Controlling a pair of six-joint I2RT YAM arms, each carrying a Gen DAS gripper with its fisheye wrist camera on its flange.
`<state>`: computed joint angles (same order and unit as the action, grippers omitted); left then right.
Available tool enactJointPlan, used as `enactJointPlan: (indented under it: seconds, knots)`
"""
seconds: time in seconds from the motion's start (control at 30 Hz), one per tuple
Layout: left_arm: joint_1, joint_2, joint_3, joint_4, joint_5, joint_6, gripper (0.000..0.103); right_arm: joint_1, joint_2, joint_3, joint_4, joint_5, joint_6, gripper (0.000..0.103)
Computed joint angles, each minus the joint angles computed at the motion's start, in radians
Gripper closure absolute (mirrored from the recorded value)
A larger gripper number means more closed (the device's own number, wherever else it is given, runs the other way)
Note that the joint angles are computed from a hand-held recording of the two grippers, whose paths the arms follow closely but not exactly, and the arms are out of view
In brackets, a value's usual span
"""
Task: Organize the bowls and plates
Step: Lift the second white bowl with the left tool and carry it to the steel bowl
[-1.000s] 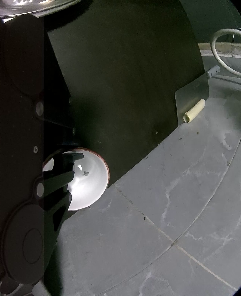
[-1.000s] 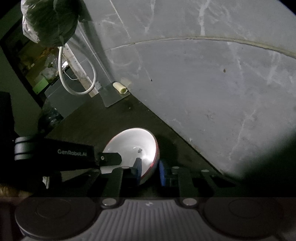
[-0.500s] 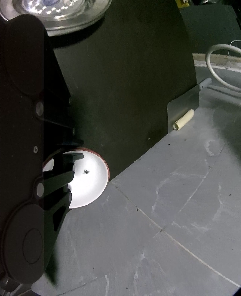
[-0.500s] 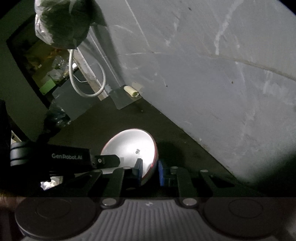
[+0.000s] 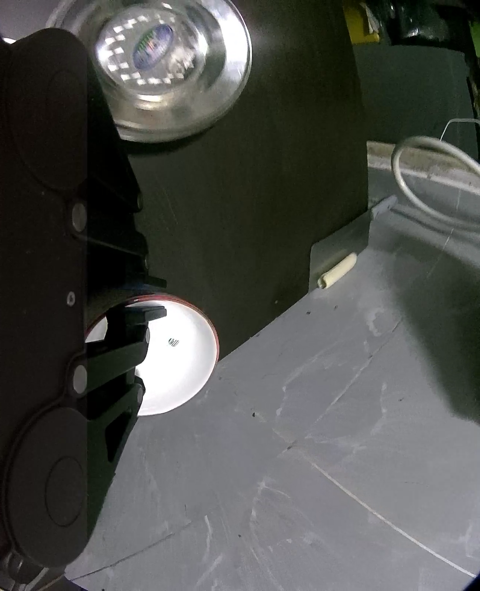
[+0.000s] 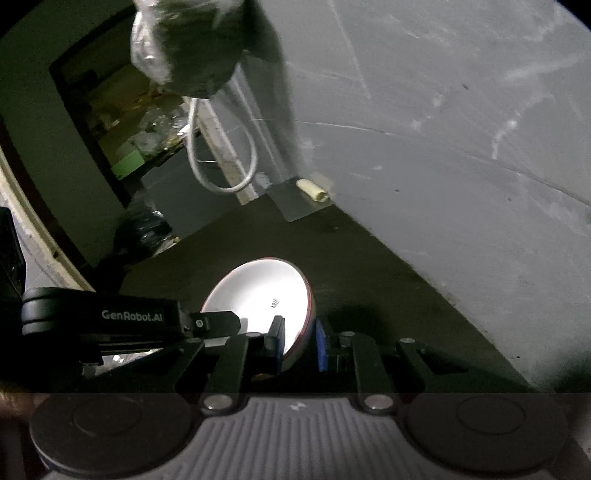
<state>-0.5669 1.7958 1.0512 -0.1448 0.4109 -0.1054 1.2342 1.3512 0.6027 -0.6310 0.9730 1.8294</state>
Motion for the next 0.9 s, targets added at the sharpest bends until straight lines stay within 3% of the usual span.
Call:
enactJointPlan:
  seconds: [0.5,0.9]
  knots:
    - [0.174,-0.229,-0.229,0.067,0.079,-0.022,0.095,0.079,0.147,0.249,-0.09,0.013,-0.157,0.083]
    - [0.37,-0.371,-0.415,0.139,0.197,-0.052,0.095,0.134,0.311,0.503,-0.178,-0.011,-0.316,0.083]
